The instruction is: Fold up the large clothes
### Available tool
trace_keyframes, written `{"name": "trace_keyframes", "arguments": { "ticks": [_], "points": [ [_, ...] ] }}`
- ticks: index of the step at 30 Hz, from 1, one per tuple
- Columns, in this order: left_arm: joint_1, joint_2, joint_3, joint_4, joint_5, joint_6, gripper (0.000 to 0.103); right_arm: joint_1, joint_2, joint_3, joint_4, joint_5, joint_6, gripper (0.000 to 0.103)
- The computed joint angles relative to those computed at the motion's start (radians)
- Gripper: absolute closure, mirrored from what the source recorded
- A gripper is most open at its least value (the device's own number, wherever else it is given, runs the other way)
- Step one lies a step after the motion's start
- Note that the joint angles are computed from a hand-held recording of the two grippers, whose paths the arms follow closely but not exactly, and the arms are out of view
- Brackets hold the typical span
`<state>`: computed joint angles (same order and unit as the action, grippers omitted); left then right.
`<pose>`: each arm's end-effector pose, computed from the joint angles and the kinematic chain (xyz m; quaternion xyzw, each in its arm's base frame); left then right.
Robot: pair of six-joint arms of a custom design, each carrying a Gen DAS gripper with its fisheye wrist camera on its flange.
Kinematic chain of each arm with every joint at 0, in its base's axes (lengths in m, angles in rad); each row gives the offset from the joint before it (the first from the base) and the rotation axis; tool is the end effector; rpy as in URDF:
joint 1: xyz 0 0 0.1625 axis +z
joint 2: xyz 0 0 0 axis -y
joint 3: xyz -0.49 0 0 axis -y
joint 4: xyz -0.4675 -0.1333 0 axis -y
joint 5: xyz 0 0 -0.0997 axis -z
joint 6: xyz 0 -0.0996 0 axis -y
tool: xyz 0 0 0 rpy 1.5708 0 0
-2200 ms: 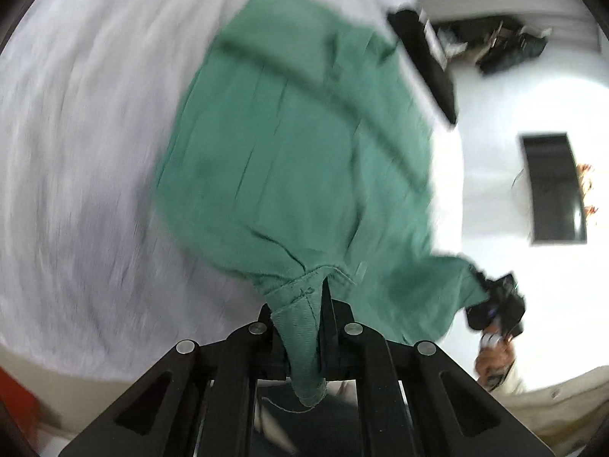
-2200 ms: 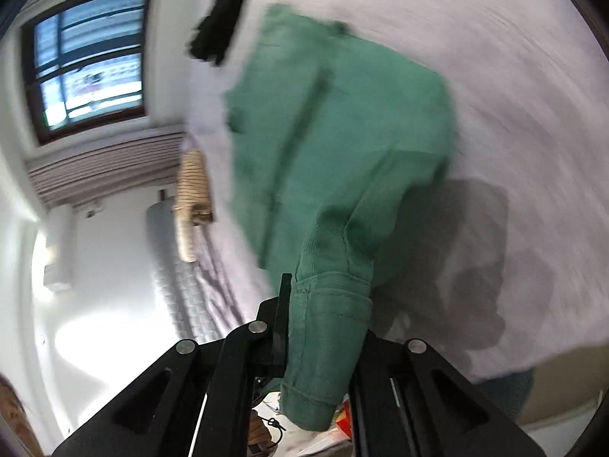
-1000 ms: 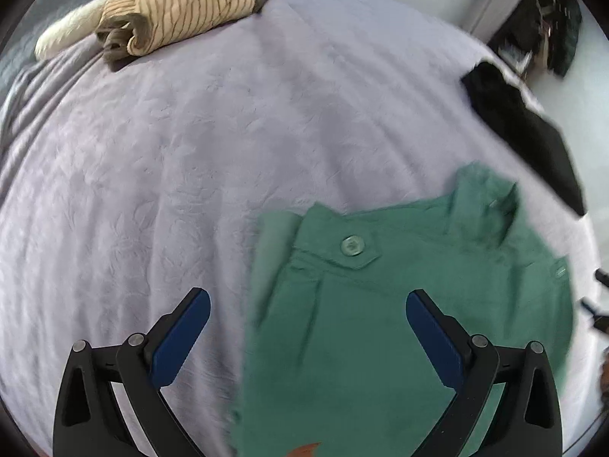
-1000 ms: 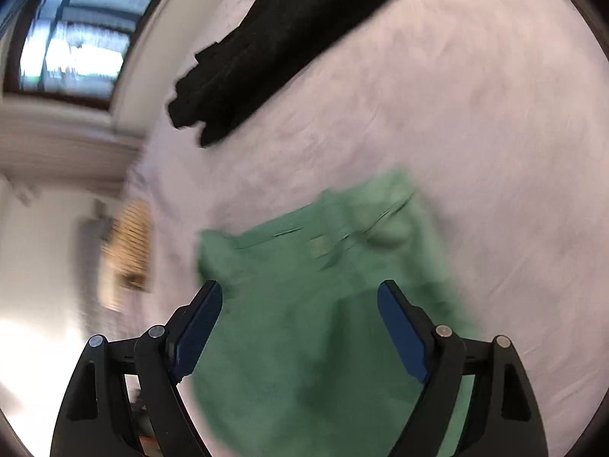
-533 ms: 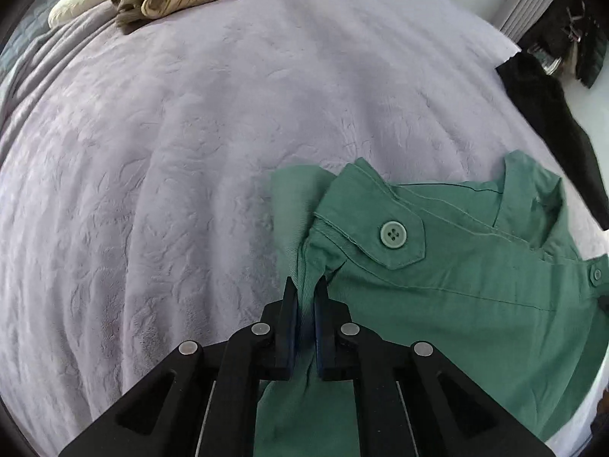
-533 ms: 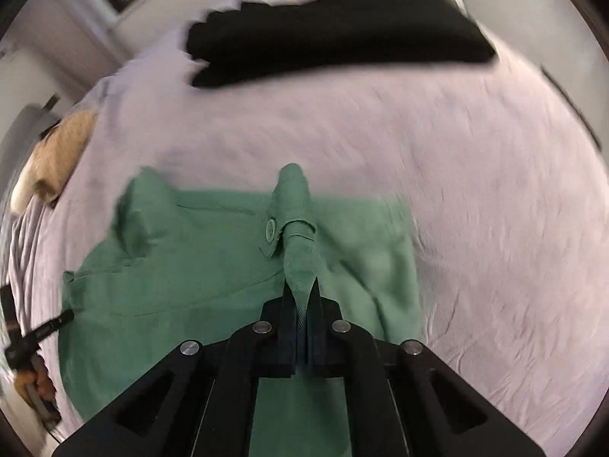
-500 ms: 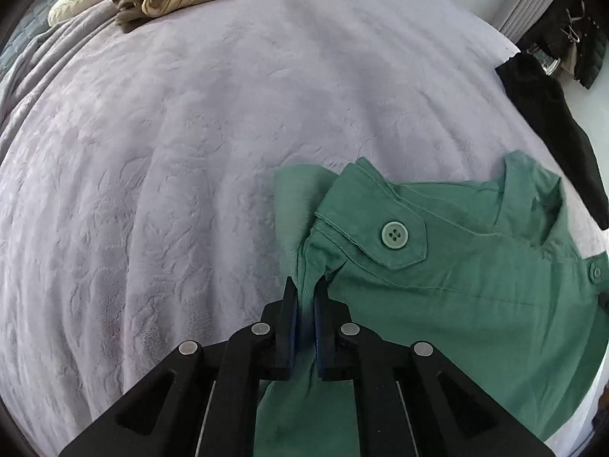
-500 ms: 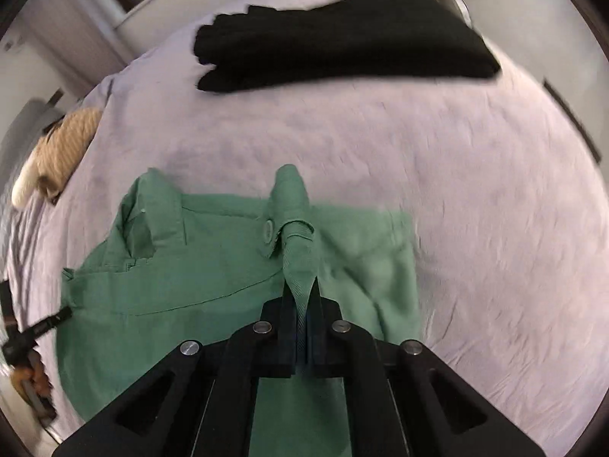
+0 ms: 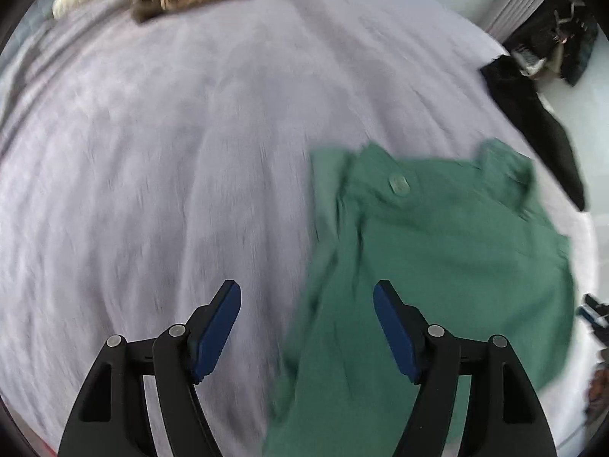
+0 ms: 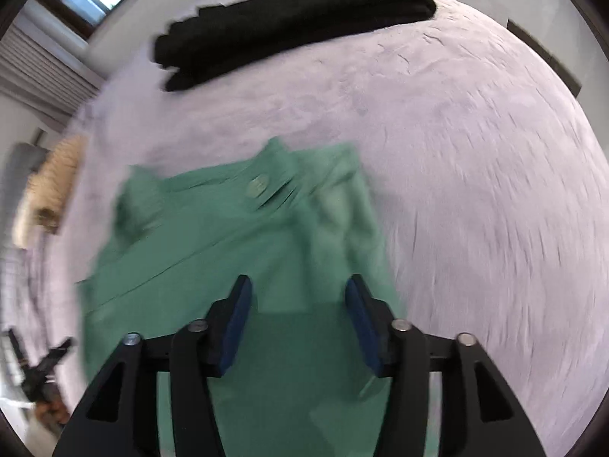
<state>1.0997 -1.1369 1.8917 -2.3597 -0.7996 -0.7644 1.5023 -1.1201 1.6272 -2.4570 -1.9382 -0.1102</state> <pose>-0.1137 -0.6700 0.2188 -0.1417 0.9156 -0.2307 0.2974 0.0460 -0.7540 0.3271 -0.0143 -0.9661 0.1685 0.1952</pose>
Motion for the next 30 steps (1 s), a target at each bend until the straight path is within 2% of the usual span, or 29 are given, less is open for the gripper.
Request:
{"name": "trace_keyframes", "arguments": {
  "ticks": [4,6,9,11,12,13,14,15,16,18,20,21,23,25,27,30],
  "points": [
    [-0.001,-0.038,0.067,0.048,-0.087,-0.030,0.030,-0.035,-0.120,0.142,0.081,0.100,0.104,0.041],
    [0.001,-0.035,0.089,0.040,-0.125,-0.042,0.030,-0.057,-0.165,0.198,0.108,0.100,0.177,0.041],
    [0.003,-0.025,0.119,0.005,-0.141,-0.054,0.030,-0.088,-0.197,0.268,0.036,0.067,0.267,0.041],
    [-0.001,-0.023,0.143,-0.028,-0.145,-0.069,0.031,-0.132,-0.223,0.301,-0.035,0.111,0.339,0.041],
    [0.000,-0.020,0.150,-0.052,-0.152,-0.069,0.059,-0.143,-0.220,0.301,-0.057,0.124,0.364,0.041],
    [0.006,-0.018,0.143,-0.043,-0.176,-0.074,0.082,-0.156,-0.214,0.297,-0.080,0.138,0.387,0.043],
    [0.001,-0.017,0.137,-0.028,-0.171,-0.083,0.082,-0.161,-0.205,0.284,-0.095,0.141,0.390,0.055],
    [-0.011,-0.020,0.138,-0.026,-0.155,-0.071,0.084,-0.151,-0.194,0.264,-0.089,0.116,0.372,0.100],
    [-0.028,-0.025,0.142,-0.019,-0.132,-0.052,0.084,-0.132,-0.184,0.241,-0.069,0.071,0.344,0.100],
    [-0.051,-0.039,0.158,-0.032,-0.104,-0.017,0.084,-0.090,-0.185,0.235,-0.074,0.009,0.237,0.100],
    [-0.057,-0.056,0.186,-0.034,-0.103,-0.029,0.089,-0.071,-0.185,0.241,-0.074,-0.067,0.169,0.101],
    [-0.051,-0.055,0.194,-0.025,-0.108,-0.045,0.093,-0.076,-0.181,0.240,-0.061,-0.092,0.169,0.100],
    [-0.031,-0.049,0.210,-0.006,-0.104,-0.073,0.093,-0.110,-0.172,0.244,-0.019,-0.113,0.183,0.100],
    [-0.024,-0.055,0.234,-0.033,-0.107,-0.079,0.093,-0.139,-0.171,0.262,-0.045,-0.084,0.148,0.101],
    [-0.032,-0.069,0.245,-0.036,-0.100,-0.090,0.093,-0.141,-0.186,0.270,-0.052,-0.075,0.131,0.100],
    [-0.061,-0.121,0.251,0.043,-0.073,-0.138,0.093,-0.136,-0.248,0.283,0.017,-0.110,0.175,0.099]
  ]
}}
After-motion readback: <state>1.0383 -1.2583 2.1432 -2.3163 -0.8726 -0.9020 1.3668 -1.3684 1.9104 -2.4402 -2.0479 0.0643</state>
